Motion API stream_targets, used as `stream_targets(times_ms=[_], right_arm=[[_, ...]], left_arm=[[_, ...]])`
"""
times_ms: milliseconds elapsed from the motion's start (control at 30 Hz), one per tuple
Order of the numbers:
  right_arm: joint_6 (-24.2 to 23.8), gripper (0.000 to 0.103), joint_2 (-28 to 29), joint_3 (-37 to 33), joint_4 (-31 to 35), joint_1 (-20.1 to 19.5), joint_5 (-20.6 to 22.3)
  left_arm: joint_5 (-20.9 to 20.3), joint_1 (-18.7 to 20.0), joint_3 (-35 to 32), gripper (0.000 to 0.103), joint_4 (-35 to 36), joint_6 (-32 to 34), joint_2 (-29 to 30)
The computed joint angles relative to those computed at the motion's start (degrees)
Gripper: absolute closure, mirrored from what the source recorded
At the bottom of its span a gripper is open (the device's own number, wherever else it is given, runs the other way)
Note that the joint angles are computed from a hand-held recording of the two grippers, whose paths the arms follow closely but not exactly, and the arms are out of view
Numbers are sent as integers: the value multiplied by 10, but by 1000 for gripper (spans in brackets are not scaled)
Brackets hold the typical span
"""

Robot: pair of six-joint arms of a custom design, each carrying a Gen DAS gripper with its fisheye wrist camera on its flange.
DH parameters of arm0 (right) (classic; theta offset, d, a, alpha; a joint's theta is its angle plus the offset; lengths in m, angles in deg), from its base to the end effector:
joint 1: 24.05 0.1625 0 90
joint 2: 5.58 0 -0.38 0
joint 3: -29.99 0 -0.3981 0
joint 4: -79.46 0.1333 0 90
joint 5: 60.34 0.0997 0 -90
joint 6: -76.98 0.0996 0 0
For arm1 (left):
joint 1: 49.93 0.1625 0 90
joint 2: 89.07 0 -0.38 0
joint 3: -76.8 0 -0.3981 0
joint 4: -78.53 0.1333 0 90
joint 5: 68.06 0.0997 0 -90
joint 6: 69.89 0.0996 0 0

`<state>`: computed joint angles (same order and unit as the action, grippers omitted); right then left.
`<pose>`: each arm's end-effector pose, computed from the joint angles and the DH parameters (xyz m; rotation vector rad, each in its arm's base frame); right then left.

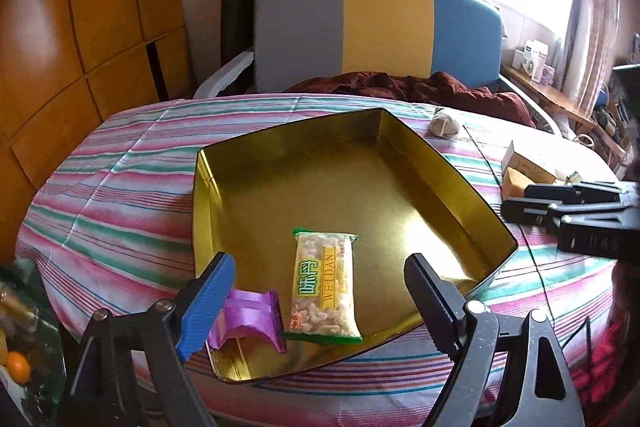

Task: Organize objects
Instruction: 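Release the purple packet and snack bag into the gold tray, then grasp the white sock with the left gripper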

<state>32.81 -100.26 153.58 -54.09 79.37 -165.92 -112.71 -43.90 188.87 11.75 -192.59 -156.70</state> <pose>0.2053 -0.4015 0.2812 1.3069 -2.4799 0.2455 -0.3783 -0.2453 0.1163 -0.1292 1.9854 -1.0750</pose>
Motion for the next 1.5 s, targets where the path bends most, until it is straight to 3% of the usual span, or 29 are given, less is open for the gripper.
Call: stream_targets(times_ms=[400,567,700,767,933,1167,1300,1500], right_arm=[[12,52,55,-103,-30,-50,-23],[13,52,99,-156,-73,-74,-28],[21,38,134,-190,-118,-98,-25],[32,38,142,-202,-122,-112,-14],[60,38,140,-209,-110,-144,18],[76,36,137,-223,-81,-153,46],[73,36,136,-222,-66,-151,46],[61,36,135,-219,-59,-146,38]], left_arm=[[41,30,-13,13,-70,105,20],[59,46,-18,13,-113,163,28],[80,66,-28,12,-163,225,35],[87,78,-34,12,-191,257,39],[109,118,-58,12,-278,359,57],[128,193,-115,13,-419,541,108],[113,245,-162,13,-484,632,144],[85,315,-258,13,-500,713,209]])
